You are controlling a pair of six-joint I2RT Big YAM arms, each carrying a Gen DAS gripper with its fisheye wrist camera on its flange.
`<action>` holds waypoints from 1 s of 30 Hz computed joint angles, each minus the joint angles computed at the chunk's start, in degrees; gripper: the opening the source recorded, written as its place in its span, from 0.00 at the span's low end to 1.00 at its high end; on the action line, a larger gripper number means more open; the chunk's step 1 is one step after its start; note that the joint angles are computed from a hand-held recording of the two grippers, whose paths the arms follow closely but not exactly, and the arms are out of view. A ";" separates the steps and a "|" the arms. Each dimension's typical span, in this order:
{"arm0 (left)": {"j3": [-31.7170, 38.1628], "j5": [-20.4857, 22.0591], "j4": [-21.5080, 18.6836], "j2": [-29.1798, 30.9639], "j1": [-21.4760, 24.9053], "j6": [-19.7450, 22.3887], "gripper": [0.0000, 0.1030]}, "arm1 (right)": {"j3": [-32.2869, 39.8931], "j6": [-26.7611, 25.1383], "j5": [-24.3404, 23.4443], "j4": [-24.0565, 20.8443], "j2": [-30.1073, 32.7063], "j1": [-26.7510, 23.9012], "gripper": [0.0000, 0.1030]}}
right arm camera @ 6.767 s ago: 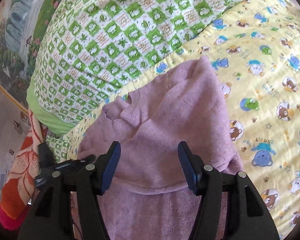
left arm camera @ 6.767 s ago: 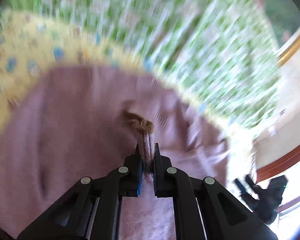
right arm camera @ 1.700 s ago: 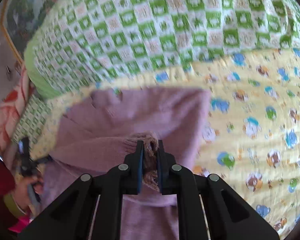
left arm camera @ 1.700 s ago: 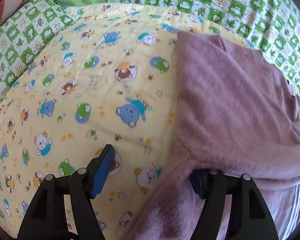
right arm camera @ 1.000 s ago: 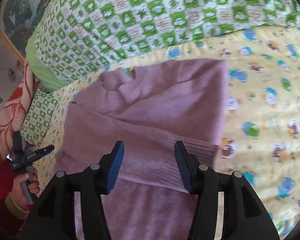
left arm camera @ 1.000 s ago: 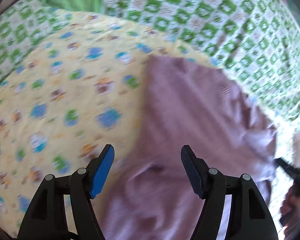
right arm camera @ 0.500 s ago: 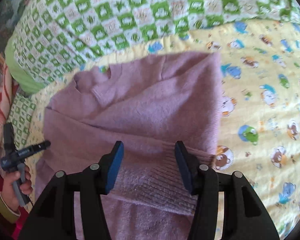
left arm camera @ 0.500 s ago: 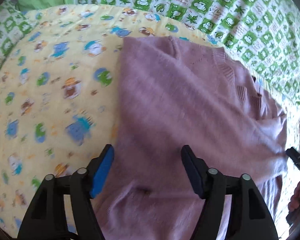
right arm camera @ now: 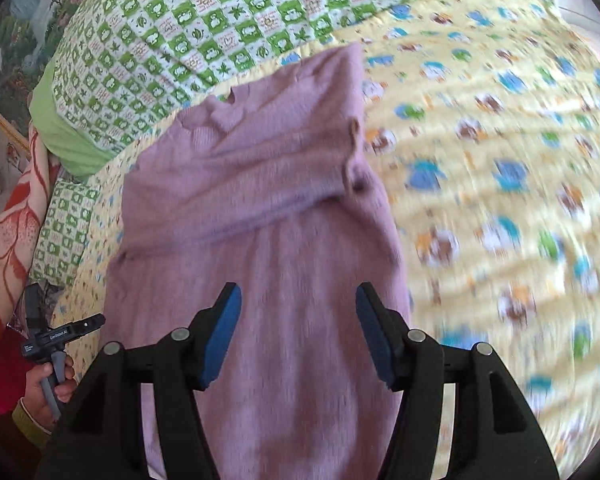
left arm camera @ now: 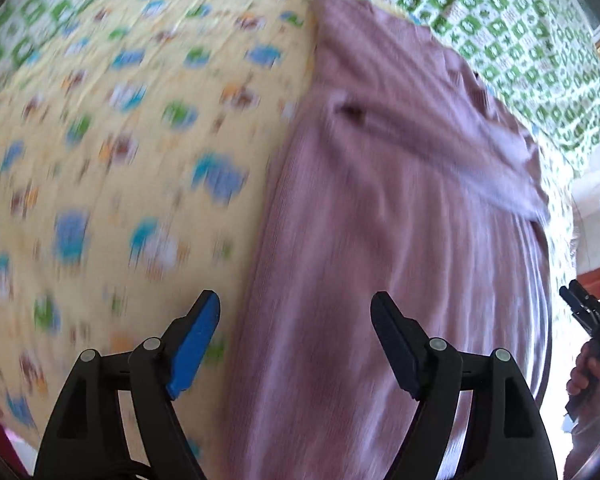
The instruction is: Fold small clothes
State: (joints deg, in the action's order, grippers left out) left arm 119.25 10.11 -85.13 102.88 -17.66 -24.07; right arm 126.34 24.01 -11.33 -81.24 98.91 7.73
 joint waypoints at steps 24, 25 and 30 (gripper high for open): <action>-31.61 9.19 8.39 -23.42 -2.21 0.02 0.79 | -39.07 13.27 -2.05 8.66 -30.32 5.21 0.59; -31.71 8.82 8.33 -23.51 -2.54 0.75 0.78 | -40.00 14.14 -2.37 9.72 -30.92 5.46 0.59; -30.96 8.26 9.51 -22.36 -3.88 1.18 0.56 | -43.43 16.41 -5.74 14.37 -32.39 6.72 0.58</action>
